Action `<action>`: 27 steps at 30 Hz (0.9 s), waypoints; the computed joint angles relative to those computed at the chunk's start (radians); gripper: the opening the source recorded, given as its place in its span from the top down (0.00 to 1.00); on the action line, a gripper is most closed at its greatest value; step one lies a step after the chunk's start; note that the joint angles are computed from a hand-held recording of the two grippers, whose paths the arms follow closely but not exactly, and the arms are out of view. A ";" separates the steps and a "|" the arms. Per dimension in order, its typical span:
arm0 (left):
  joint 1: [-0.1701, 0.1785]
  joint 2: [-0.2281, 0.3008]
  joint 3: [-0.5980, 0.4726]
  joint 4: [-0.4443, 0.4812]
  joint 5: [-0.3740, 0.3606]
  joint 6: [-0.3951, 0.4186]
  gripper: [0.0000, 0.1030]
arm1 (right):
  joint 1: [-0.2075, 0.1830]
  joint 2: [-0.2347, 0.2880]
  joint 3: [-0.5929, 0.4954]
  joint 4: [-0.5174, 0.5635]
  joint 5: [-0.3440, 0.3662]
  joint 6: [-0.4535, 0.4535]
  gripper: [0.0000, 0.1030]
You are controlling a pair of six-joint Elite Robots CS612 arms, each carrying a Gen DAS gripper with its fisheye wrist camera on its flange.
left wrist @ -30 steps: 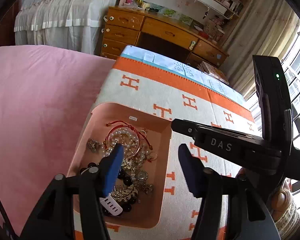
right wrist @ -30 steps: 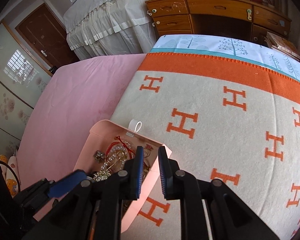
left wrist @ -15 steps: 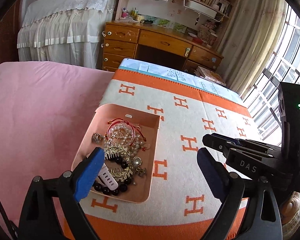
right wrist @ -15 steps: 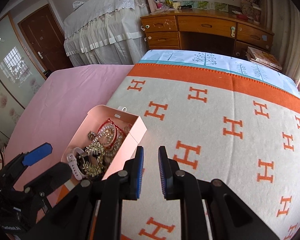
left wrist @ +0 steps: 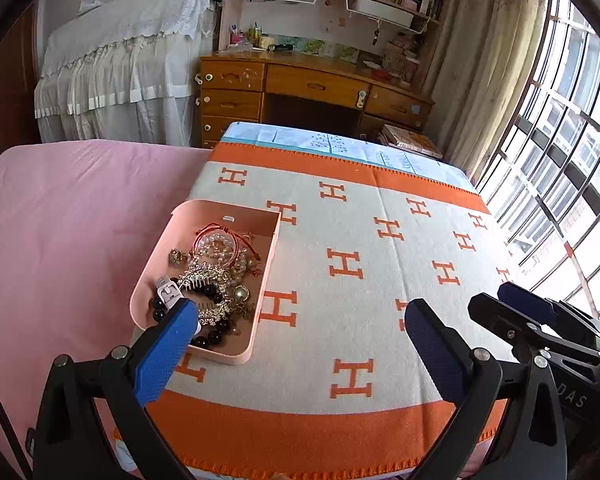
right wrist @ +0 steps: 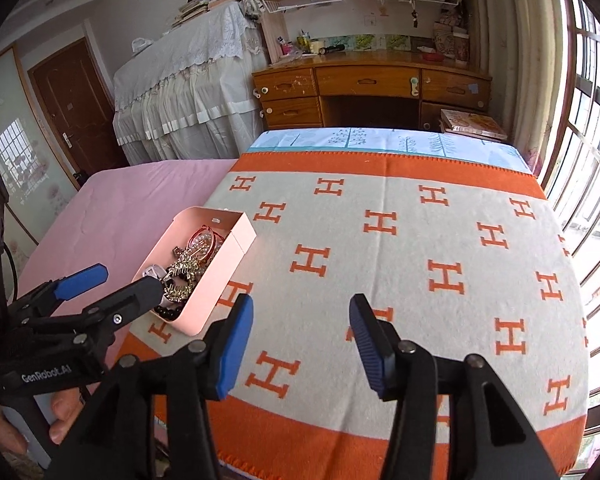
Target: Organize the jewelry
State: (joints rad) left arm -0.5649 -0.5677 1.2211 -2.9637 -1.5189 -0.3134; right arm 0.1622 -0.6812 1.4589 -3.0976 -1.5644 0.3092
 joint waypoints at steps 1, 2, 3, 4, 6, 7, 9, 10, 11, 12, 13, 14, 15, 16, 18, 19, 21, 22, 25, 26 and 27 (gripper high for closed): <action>-0.005 -0.004 0.006 -0.009 0.015 -0.006 0.01 | 0.002 -0.007 0.014 -0.024 -0.017 0.006 0.44; -0.011 -0.009 0.014 -0.020 0.034 -0.009 0.01 | 0.003 -0.013 0.029 -0.047 -0.030 0.010 0.42; -0.017 -0.013 0.020 -0.026 0.051 -0.004 0.01 | 0.005 -0.020 0.043 -0.070 -0.047 0.015 0.40; -0.022 -0.017 0.023 -0.025 0.065 0.003 0.01 | 0.008 -0.025 0.055 -0.091 -0.063 0.017 0.40; -0.031 -0.027 0.028 -0.009 0.086 0.014 0.01 | 0.012 -0.033 0.069 -0.114 -0.091 0.020 0.39; -0.034 -0.031 0.027 0.005 0.089 0.018 0.01 | 0.013 -0.037 0.076 -0.126 -0.099 0.022 0.39; -0.037 -0.037 0.028 0.014 0.082 0.031 0.01 | 0.013 -0.042 0.085 -0.141 -0.105 0.024 0.39; -0.039 -0.040 0.031 0.010 0.083 0.038 0.01 | 0.013 -0.045 0.089 -0.146 -0.108 0.025 0.39; -0.042 -0.042 0.034 0.003 0.093 0.045 0.01 | 0.014 -0.046 0.091 -0.149 -0.116 0.025 0.38; -0.045 -0.044 0.036 -0.002 0.104 0.053 0.01 | 0.016 -0.048 0.093 -0.152 -0.126 0.024 0.38; -0.048 -0.046 0.038 -0.004 0.116 0.060 0.01 | 0.017 -0.048 0.094 -0.154 -0.134 0.023 0.38; -0.052 -0.047 0.039 -0.006 0.130 0.065 0.01 | 0.017 -0.049 0.095 -0.159 -0.140 0.022 0.38; -0.056 -0.048 0.040 -0.008 0.141 0.070 0.01 | 0.018 -0.050 0.100 -0.166 -0.146 0.021 0.38; -0.058 -0.049 0.040 -0.008 0.151 0.073 0.01 | 0.018 -0.051 0.102 -0.170 -0.151 0.019 0.38; -0.062 -0.050 0.038 -0.008 0.162 0.078 0.01 | 0.020 -0.051 0.105 -0.179 -0.166 0.016 0.38; -0.063 -0.050 0.037 -0.007 0.163 0.079 0.01 | 0.021 -0.052 0.107 -0.184 -0.172 0.017 0.38; -0.064 -0.050 0.034 -0.003 0.161 0.077 0.01 | 0.020 -0.052 0.110 -0.190 -0.175 0.020 0.38; -0.064 -0.050 0.033 0.001 0.159 0.077 0.01 | 0.019 -0.053 0.110 -0.192 -0.175 0.022 0.38; -0.065 -0.048 0.028 0.004 0.161 0.079 0.01 | 0.017 -0.052 0.111 -0.193 -0.179 0.029 0.38; -0.067 -0.047 0.026 0.004 0.164 0.079 0.01 | 0.016 -0.052 0.111 -0.193 -0.180 0.031 0.38; -0.067 -0.047 0.025 0.003 0.167 0.079 0.01 | 0.016 -0.052 0.111 -0.194 -0.182 0.033 0.38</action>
